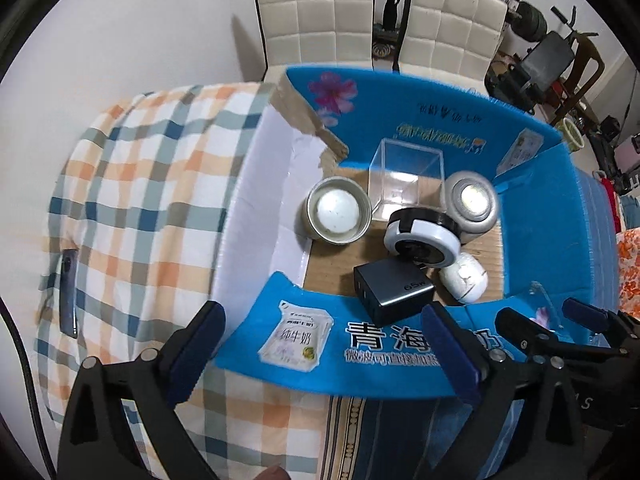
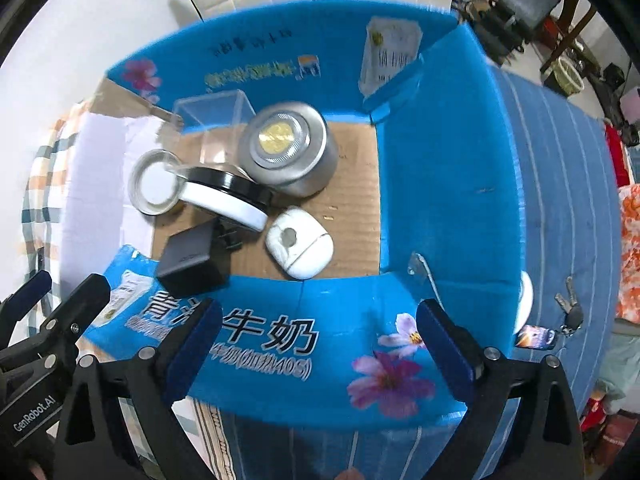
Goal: Organize rigid objects
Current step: 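Move both tools back over the table toward the white cream jar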
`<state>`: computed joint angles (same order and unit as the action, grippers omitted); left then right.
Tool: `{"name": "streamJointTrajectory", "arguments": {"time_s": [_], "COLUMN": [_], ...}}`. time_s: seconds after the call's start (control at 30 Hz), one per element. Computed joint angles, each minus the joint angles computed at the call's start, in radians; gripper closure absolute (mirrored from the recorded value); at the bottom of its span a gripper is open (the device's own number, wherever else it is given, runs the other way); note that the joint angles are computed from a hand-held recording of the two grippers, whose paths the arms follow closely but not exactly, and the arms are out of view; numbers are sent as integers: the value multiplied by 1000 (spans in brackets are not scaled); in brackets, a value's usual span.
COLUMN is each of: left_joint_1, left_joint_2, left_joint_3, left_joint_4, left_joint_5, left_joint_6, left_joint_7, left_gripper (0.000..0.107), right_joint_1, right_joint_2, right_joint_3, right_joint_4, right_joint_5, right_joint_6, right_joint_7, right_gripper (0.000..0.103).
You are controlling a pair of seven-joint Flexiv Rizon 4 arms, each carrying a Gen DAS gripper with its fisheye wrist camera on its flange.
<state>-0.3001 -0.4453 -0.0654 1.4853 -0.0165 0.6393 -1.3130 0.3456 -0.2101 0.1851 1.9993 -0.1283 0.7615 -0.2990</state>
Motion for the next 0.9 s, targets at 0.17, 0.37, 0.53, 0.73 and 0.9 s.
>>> {"name": "streamJointTrajectory", "arguments": {"time_s": [0.17, 0.37, 0.53, 0.73, 0.9], "left_joint_1": [11, 27, 20, -51, -150], "left_joint_2": [71, 140, 184, 193, 161], "left_joint_3": [-7, -27, -58, -104, -126], "left_joint_4": [37, 70, 110, 161, 181], "left_joint_5": [-25, -85, -158, -211, -170], "left_joint_6": [25, 46, 65, 71, 58], "left_joint_7": [21, 69, 141, 169, 47], "left_gripper": [7, 7, 7, 7, 6], "right_joint_1": [18, 21, 12, -16, -44], "right_joint_2": [90, 195, 297, 504, 720], "right_joint_3": [10, 31, 58, 103, 104], "right_joint_4": [9, 20, 58, 167, 311], "right_joint_5": [-57, -111, -135, -78, 72], "right_joint_6": [-36, -77, -123, -270, -385], "right_joint_7": [52, 103, 182, 294, 298], "right_gripper": [4, 4, 4, 3, 3]}}
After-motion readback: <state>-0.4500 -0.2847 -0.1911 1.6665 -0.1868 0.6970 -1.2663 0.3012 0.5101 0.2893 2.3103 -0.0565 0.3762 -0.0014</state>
